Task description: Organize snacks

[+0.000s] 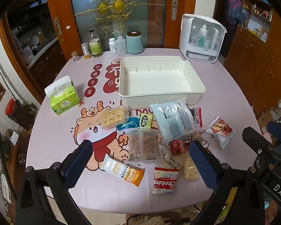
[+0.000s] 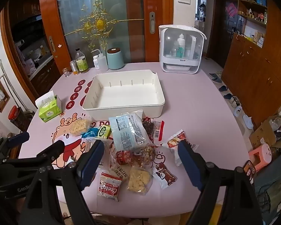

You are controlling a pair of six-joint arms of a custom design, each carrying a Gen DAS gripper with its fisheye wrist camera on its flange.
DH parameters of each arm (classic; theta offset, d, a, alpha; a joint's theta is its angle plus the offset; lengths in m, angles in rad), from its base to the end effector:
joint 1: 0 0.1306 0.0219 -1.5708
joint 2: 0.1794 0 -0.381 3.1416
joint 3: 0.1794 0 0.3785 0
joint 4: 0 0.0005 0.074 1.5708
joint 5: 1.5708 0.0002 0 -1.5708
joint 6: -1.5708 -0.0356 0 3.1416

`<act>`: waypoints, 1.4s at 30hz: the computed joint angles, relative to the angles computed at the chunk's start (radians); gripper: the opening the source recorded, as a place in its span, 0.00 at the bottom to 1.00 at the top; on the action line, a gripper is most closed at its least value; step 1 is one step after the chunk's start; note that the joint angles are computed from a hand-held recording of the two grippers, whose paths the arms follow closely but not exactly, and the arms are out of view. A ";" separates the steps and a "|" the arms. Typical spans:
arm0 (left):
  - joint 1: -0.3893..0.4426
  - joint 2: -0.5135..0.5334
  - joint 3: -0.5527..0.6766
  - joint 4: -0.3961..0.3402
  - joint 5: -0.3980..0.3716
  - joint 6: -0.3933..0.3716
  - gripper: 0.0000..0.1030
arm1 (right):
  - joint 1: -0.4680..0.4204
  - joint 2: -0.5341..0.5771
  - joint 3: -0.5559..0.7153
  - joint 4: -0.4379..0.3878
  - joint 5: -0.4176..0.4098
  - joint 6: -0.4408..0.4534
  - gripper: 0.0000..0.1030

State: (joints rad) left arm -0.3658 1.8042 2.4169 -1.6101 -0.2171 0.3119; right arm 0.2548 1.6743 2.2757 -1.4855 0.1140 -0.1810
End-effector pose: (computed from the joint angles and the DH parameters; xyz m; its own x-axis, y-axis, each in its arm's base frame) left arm 0.5099 -0.1876 0.6058 -0.8203 -0.0067 -0.5718 -0.0121 0.9999 0.0057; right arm 0.4942 0.1240 0.6259 -0.7687 -0.0154 -0.6395 -0.0429 0.9987 0.0276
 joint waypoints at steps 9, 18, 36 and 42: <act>0.002 -0.049 -0.088 0.054 0.003 -0.013 0.99 | 0.001 -0.001 -0.005 0.004 -0.003 -0.004 0.79; 0.003 -0.031 -0.060 0.033 0.004 -0.012 0.99 | 0.008 0.003 -0.002 -0.005 -0.005 -0.008 0.79; 0.017 -0.020 -0.055 0.022 0.020 -0.009 0.99 | 0.011 0.021 0.007 -0.008 -0.014 -0.009 0.79; 0.016 -0.014 -0.044 0.014 0.020 -0.006 0.99 | 0.009 0.023 0.006 -0.012 -0.019 -0.011 0.79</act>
State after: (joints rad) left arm -0.3500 1.7899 2.3727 -1.5957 -0.1969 0.3054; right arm 0.2633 1.6972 2.2819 -1.4976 0.0954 -0.1922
